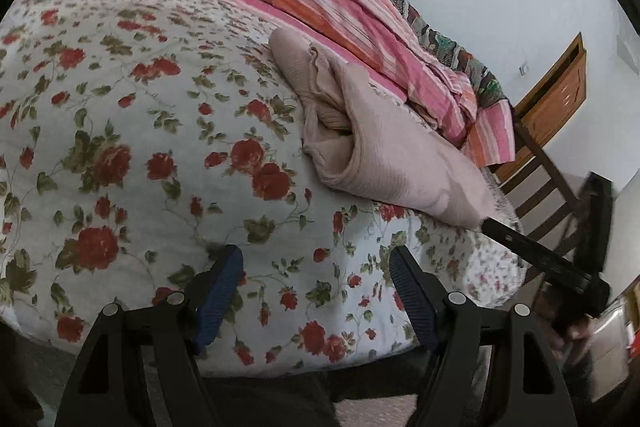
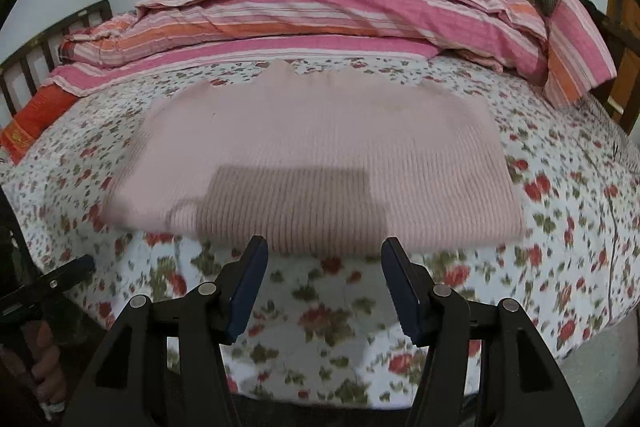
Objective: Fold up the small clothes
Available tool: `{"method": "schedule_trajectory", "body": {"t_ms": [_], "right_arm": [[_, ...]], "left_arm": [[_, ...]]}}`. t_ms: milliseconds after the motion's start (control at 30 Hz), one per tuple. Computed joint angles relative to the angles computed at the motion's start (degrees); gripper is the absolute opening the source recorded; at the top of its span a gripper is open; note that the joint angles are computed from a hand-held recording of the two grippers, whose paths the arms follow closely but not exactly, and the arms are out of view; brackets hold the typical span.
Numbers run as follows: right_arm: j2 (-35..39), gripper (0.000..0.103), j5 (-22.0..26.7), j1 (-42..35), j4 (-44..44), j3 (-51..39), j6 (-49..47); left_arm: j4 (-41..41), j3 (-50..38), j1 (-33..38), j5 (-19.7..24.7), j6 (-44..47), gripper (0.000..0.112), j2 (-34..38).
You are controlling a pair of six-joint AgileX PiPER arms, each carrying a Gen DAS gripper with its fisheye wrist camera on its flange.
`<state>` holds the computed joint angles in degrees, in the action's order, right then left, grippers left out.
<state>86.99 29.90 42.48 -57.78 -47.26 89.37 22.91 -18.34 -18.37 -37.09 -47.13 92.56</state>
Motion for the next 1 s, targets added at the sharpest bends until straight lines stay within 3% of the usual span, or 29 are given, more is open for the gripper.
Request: {"method": "schedule_trajectory", "body": {"t_ms": [233,433,600,867,1000], "right_arm": [[-7.31,0.058,-2.9,-1.11,-7.29,9.65,10.25],[-11.88,0.058,-7.01,-5.64,-9.83,16.05,14.04],[-15.2,0.058,-7.31,-7.26,-14.92,20.03,18.89],[-19.34,0.058,-9.94,-12.05,-20.27,23.98,21.75],[-24.09,0.058,-11.5,-16.04,-18.87,26.48,18.21]], "left_arm": [[-15.05,-3.0,-8.79,4.96,9.22,0.074,-0.34],[-23.05,-5.54,-12.79,6.21,11.7,0.074,1.41],[-32.24,-7.7,-15.69,8.59,17.98,0.074,2.21],[-39.13,-9.55,-17.87,12.42,20.97,0.075,1.61],[-48.05,-11.01,-18.73,15.26,25.93,0.075,1.26]]}}
